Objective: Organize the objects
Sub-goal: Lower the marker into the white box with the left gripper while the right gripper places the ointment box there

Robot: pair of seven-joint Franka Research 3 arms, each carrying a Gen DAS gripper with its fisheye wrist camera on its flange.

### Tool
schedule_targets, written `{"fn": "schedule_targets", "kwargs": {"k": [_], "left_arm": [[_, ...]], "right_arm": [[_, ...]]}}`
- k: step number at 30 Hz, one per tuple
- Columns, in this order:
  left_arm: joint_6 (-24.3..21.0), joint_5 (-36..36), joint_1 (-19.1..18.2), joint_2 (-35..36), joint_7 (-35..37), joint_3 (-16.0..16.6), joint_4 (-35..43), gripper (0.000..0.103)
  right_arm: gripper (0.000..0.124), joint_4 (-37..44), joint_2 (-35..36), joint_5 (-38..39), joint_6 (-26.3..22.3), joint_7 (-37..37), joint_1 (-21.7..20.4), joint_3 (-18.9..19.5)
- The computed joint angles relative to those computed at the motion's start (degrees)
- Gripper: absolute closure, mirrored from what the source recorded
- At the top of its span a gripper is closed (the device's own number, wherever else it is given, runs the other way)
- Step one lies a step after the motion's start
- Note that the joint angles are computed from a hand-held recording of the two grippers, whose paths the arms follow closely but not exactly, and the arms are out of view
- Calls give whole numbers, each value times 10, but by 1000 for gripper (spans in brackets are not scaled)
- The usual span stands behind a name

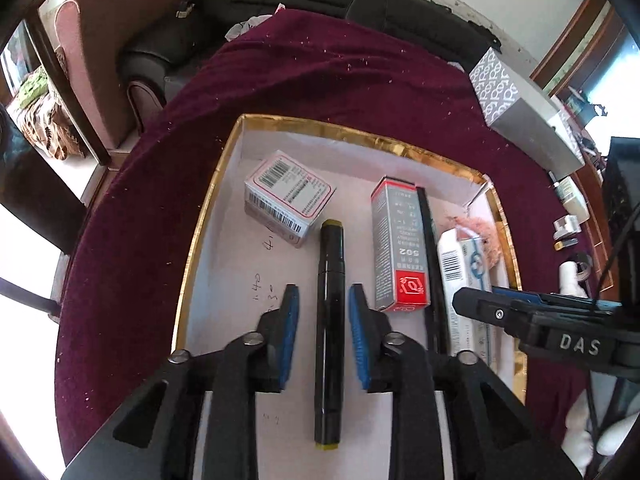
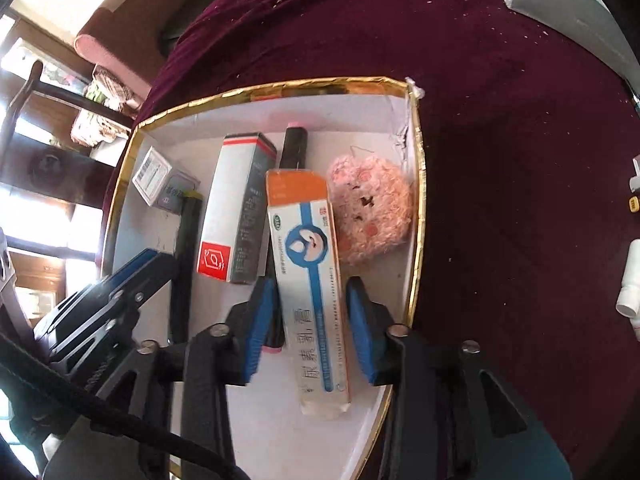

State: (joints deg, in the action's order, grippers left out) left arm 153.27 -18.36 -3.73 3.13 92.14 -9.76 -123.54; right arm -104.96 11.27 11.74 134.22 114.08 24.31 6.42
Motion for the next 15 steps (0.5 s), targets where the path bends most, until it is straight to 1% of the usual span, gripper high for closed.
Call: {"fn": "schedule_targets", "kwargs": {"k": [1, 5, 8, 11, 14, 15], "left_arm": [[-3, -15, 2, -5, 13, 0, -1, 75], [-8, -29, 2, -15, 25, 3, -4, 75], [-1, -18, 0, -24, 7, 8, -10, 75], [-1, -13, -3, -40, 2, 11, -23, 75], [2, -5, -8, -59, -4, 15, -40, 75], [3, -1, -9, -65, -12, 17, -46, 73]], "right_arm": [[85, -6, -5, 2, 6, 2, -1, 0], [84, -13, -14, 1, 16, 14, -1, -1], [84, -7, -12, -14, 15, 22, 3, 0], [80, 3, -5, -25, 17, 40, 8, 0], [80, 4, -4, -32, 17, 51, 11, 0], [80, 4, -4, -34, 16, 52, 12, 0]]}}
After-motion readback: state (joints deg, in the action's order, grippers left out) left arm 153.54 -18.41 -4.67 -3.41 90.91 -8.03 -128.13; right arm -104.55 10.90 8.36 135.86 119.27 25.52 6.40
